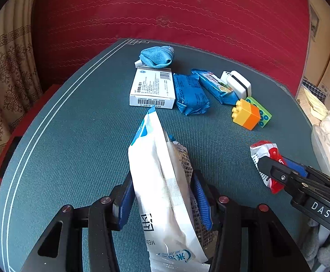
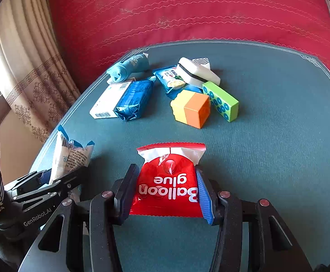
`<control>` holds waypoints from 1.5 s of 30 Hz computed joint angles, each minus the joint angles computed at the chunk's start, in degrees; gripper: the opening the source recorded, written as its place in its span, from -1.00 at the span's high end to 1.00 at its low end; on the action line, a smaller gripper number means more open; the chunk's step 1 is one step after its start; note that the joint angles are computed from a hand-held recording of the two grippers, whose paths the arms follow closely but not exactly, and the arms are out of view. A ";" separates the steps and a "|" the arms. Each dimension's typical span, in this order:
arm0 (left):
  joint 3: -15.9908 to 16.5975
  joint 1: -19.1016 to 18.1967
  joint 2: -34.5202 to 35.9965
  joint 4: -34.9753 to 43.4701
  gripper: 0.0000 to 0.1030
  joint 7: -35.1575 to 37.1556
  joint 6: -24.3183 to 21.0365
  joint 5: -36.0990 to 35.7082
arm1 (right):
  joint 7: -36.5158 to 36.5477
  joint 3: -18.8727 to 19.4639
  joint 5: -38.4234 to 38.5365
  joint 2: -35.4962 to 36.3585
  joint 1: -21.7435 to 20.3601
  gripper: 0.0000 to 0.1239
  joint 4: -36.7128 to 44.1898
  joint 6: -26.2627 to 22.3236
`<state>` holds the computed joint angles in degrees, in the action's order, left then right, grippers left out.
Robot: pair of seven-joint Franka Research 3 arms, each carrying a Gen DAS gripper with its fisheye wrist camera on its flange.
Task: Organize objects
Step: 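Carry both items to the clear bowl while right gripper drops the red packet in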
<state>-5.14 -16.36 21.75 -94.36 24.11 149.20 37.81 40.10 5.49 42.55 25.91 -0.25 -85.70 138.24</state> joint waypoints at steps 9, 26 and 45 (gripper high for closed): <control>-0.33 -1.37 1.60 3.21 0.00 1.11 -2.09 0.17 | 0.13 -0.86 1.46 -0.84 -2.02 0.19 -1.66 0.38; -0.31 -5.95 8.20 14.71 0.00 6.28 -7.55 0.16 | -1.83 -2.06 5.51 -1.56 -6.28 0.19 -1.23 1.08; 0.49 -11.89 21.84 37.10 0.00 17.72 -15.51 -5.31 | 0.31 -3.68 6.43 2.15 -12.26 0.19 5.08 6.87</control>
